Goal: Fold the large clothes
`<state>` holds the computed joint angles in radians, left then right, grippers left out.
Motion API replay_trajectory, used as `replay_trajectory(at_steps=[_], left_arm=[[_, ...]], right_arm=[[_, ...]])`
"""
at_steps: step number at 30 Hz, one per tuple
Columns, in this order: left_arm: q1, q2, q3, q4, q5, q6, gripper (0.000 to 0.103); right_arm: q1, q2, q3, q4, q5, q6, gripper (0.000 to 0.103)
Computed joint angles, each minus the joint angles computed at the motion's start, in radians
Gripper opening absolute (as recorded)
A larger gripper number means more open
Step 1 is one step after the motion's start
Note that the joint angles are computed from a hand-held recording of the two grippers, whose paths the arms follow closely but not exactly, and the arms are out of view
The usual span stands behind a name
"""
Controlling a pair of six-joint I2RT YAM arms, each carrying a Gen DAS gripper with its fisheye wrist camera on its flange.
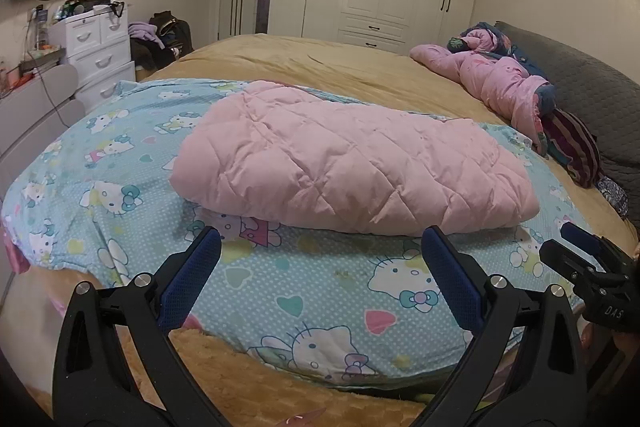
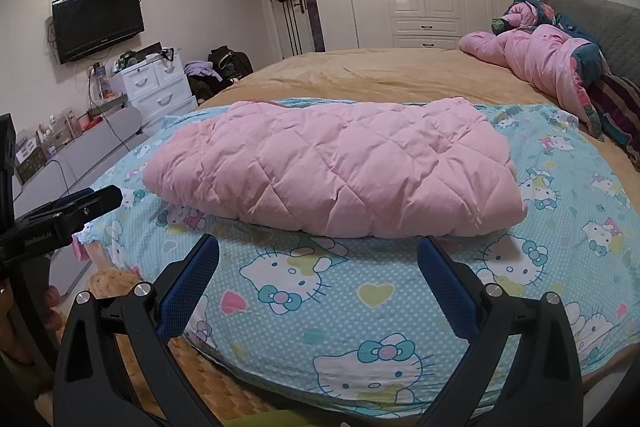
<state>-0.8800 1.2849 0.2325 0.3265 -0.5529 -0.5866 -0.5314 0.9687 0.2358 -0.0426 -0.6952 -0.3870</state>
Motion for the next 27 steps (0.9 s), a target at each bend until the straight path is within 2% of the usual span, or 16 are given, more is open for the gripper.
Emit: replay_trajectory(at_steps=[27], left_arm=[[0.002, 0.008, -0.009, 0.02, 0.009, 0.008, 0.094]], right_arm=[[-0.001, 0.002, 0.01, -0.019, 0.001, -0.01, 0.099]])
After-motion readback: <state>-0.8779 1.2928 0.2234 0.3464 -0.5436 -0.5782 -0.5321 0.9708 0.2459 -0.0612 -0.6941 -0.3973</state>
